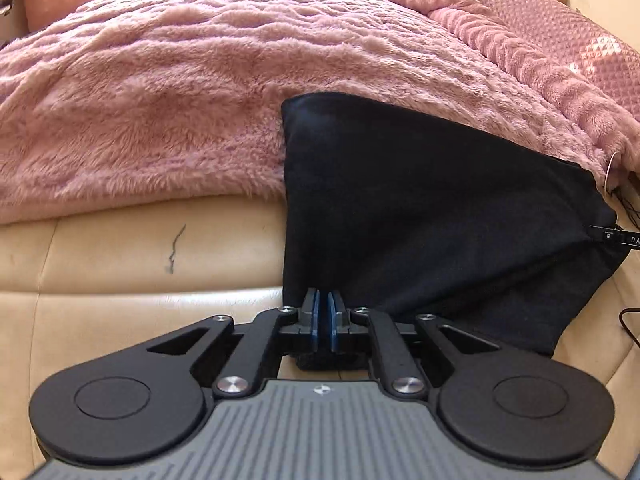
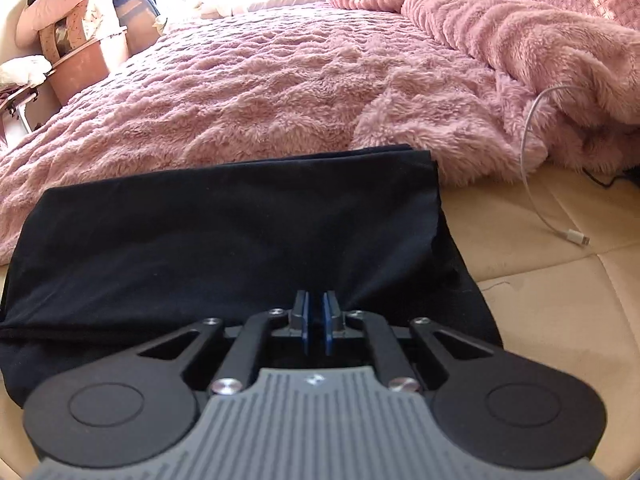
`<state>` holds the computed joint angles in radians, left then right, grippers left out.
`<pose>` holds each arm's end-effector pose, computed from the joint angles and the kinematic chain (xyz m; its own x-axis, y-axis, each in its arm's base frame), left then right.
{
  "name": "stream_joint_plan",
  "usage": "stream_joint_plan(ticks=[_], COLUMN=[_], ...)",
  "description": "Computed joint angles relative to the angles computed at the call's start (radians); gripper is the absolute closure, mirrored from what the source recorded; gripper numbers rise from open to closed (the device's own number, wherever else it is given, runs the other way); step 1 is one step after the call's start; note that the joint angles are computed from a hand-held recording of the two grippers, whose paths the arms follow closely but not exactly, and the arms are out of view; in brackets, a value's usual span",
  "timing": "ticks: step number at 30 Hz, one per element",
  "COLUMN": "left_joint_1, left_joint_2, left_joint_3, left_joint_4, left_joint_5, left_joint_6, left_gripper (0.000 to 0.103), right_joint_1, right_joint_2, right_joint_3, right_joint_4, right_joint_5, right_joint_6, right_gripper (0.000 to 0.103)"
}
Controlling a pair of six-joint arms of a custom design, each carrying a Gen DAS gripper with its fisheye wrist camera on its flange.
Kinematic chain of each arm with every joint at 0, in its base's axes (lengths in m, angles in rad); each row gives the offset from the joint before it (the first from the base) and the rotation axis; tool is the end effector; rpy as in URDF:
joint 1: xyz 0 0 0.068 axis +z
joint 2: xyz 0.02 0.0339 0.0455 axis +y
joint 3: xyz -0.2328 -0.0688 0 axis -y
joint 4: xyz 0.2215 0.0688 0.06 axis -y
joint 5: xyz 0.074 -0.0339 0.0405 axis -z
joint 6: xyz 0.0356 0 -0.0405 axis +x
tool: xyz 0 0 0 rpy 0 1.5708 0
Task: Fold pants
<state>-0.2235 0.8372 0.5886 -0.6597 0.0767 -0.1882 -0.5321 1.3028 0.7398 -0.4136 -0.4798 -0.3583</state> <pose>0.1563 -0.0383 0.2037 -0.8052 -0.0083 -0.5929 0.1184 0.9775 -0.1744 0.2124 -0.1060 0.1830 -0.7484 0.0796 -0.6584 -0.0375 0.9861 0.1619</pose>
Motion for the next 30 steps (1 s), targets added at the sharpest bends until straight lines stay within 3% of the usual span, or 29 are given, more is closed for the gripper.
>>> stream_joint_plan(ticks=[5, 7, 9, 11, 14, 20, 30], left_joint_1=[-0.024, -0.039, -0.03, 0.03, 0.111, 0.288, 0.328], left_joint_2=[-0.063, -0.082, -0.127, -0.156, -0.111, 0.11, 0.364], left_joint_3=[0.028, 0.044, 0.041, 0.034, 0.031, -0.01, -0.013], left_joint_4=[-0.129, -0.175, -0.184, -0.163, -0.084, 0.156, 0.437], left_joint_5=[-0.029, -0.067, -0.089, -0.047, 0.026, 0.321, 0.467], left_joint_6=[0.017, 0.009, -0.01, -0.03, -0.067, -0.17, -0.255], left_gripper=[0.093, 0.09, 0.085, 0.066, 0.052, 0.05, 0.046], right_joint_1=[-0.03, -0.07, -0.127, -0.179, -0.2, -0.138, -0.037], right_joint_2=[-0.024, -0.067, -0.119, -0.179, -0.271, -0.285, -0.284], right_joint_3=[0.037, 0.037, 0.032, 0.02, -0.024, -0.045, -0.101], right_joint_4=[-0.119, -0.185, -0.244, -0.286, -0.27, -0.202, -0.138], right_joint_5=[0.02, 0.0, -0.057, -0.105, -0.106, -0.072, -0.097], right_joint_6=[-0.04, -0.056, -0.073, -0.084, -0.049, 0.061, 0.086], right_gripper=[0.103, 0.094, 0.067, 0.066, 0.066, 0.067, 0.067])
